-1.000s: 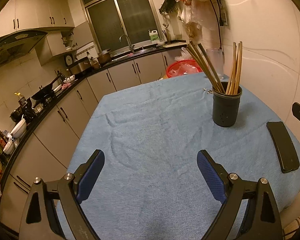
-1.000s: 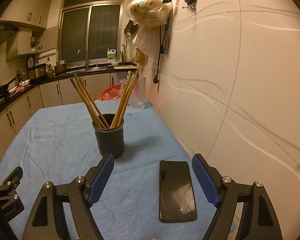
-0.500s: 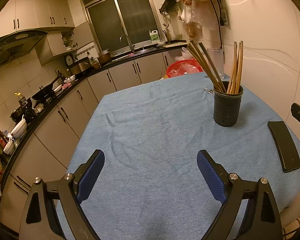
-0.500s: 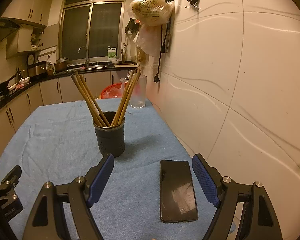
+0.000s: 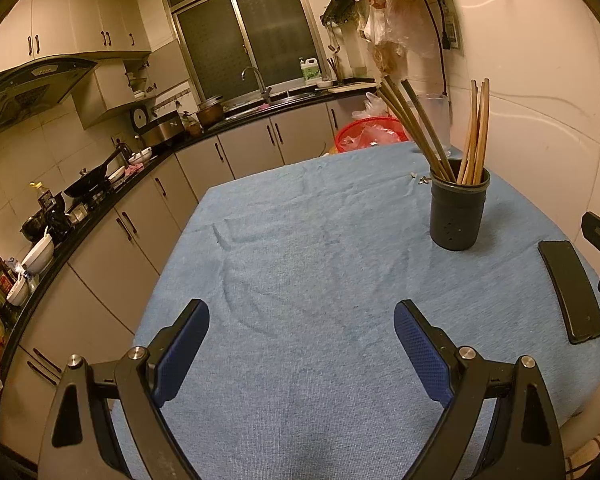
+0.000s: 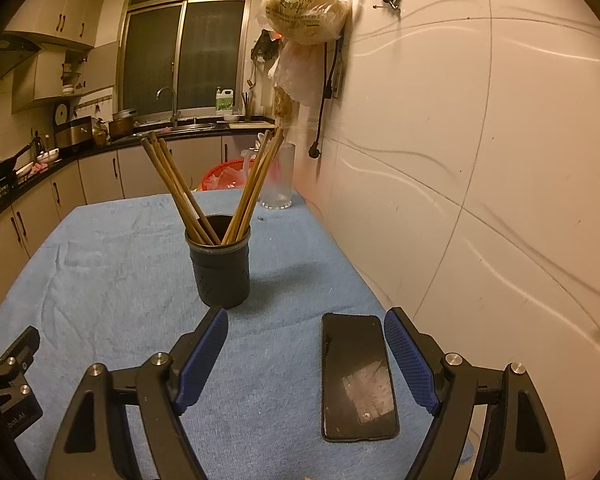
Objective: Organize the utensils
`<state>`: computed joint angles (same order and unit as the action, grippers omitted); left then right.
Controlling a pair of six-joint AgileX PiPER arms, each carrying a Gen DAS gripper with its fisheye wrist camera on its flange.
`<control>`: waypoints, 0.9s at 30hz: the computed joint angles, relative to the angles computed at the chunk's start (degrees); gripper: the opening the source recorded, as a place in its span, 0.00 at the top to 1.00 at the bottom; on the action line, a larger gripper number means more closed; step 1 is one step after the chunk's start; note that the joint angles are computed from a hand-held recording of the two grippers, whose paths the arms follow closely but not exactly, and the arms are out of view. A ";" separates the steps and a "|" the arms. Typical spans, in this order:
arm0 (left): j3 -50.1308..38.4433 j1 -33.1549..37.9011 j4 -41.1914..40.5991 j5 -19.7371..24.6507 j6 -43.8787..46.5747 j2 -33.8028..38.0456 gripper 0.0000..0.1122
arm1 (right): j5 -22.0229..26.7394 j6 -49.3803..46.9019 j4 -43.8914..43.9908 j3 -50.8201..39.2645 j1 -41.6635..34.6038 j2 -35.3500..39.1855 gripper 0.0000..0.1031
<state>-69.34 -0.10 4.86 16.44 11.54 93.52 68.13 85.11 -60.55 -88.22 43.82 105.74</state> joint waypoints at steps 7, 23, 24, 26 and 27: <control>-0.44 -0.04 -0.29 0.45 0.22 0.49 0.17 | -0.32 -0.08 0.42 -0.16 -0.25 0.31 0.20; -0.05 0.35 -2.40 0.53 2.45 0.02 0.17 | -0.36 0.36 0.84 0.12 -0.14 0.29 0.20; -0.08 0.31 -2.33 0.58 2.32 0.03 0.17 | -0.36 0.36 0.84 0.12 -0.14 0.29 0.20; -0.10 0.28 -2.03 0.57 2.03 0.03 0.17 | -0.44 0.37 0.85 0.16 -0.17 0.26 0.20; -0.10 0.28 -2.03 0.57 2.03 0.03 0.17 | -0.36 0.32 0.90 0.13 -0.10 0.27 0.20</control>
